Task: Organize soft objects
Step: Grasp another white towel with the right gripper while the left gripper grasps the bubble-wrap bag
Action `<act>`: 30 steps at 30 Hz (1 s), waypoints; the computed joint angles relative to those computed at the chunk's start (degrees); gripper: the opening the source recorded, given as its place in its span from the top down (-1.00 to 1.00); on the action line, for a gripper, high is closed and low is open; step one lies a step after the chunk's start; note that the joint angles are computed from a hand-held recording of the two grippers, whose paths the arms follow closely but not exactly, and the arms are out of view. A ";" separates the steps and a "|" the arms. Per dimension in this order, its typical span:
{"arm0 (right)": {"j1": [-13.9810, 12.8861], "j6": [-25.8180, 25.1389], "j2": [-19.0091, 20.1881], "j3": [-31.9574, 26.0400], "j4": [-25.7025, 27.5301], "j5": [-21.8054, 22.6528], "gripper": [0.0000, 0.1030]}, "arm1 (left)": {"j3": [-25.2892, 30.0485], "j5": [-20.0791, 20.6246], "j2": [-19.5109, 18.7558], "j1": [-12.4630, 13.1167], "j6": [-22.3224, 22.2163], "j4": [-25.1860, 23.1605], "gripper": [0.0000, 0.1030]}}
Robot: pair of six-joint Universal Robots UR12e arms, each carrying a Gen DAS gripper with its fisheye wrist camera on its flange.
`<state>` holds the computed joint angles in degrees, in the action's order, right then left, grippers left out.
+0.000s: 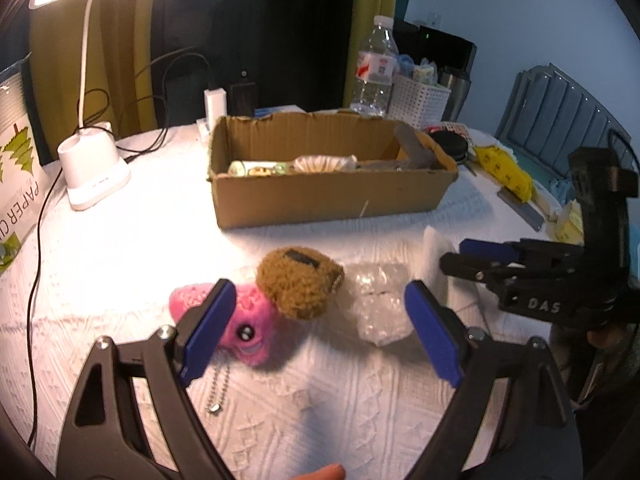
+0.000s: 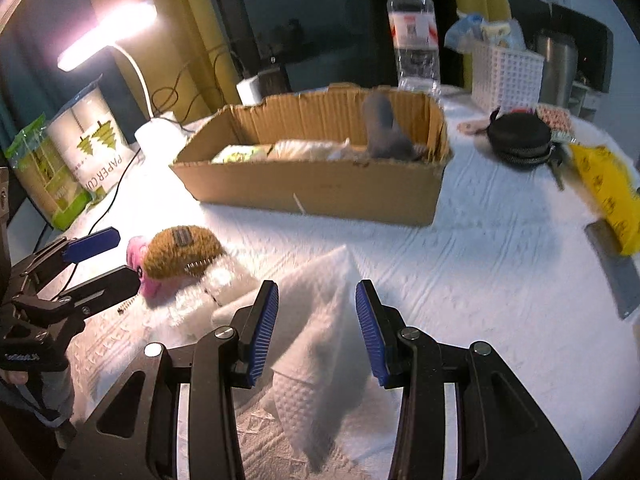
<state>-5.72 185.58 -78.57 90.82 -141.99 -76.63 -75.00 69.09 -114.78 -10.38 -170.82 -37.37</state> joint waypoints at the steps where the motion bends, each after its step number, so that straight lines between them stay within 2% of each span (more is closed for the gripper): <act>1: -0.04 -0.02 0.12 0.01 0.30 0.28 0.17 | 0.00 0.17 0.02 -0.15 0.11 -0.27 -0.70; 7: -0.03 -1.91 0.22 0.66 2.41 2.00 0.20 | 0.52 1.56 -0.17 -1.11 0.84 -2.21 -0.70; 8: 0.35 -2.33 0.07 1.01 1.48 0.51 0.47 | 0.68 2.04 -0.24 -1.33 0.95 -2.79 -0.70; 10: 0.38 -2.65 -0.23 1.51 1.01 0.02 0.74 | 0.87 2.66 -0.35 -1.70 1.12 -3.81 -0.70; 11: -0.01 -2.42 -0.52 2.00 0.54 0.99 0.81 | 0.98 3.00 -0.40 -1.90 1.22 -4.29 -0.70; 16: -1.40 -1.69 -1.98 3.82 -1.19 1.51 0.84 | 1.36 4.83 -0.72 -3.09 2.07 -4.87 -0.70; 19: -2.69 -0.93 -3.36 5.43 -2.49 1.42 0.84 | 1.17 6.26 -0.89 -4.02 2.96 -3.16 -0.70; 23: -4.35 -0.06 -4.94 7.19 -3.16 1.04 0.84 | 0.90 10.89 -1.44 -5.86 5.12 0.51 -0.70; 28: -6.03 0.76 -6.53 8.96 -3.74 0.56 0.84 | 0.42 11.61 -1.71 -6.92 8.38 4.14 -0.70; 30: -6.53 1.18 -7.02 9.51 -4.23 0.49 0.84 | 0.25 10.09 -1.73 -6.68 8.25 4.93 -0.70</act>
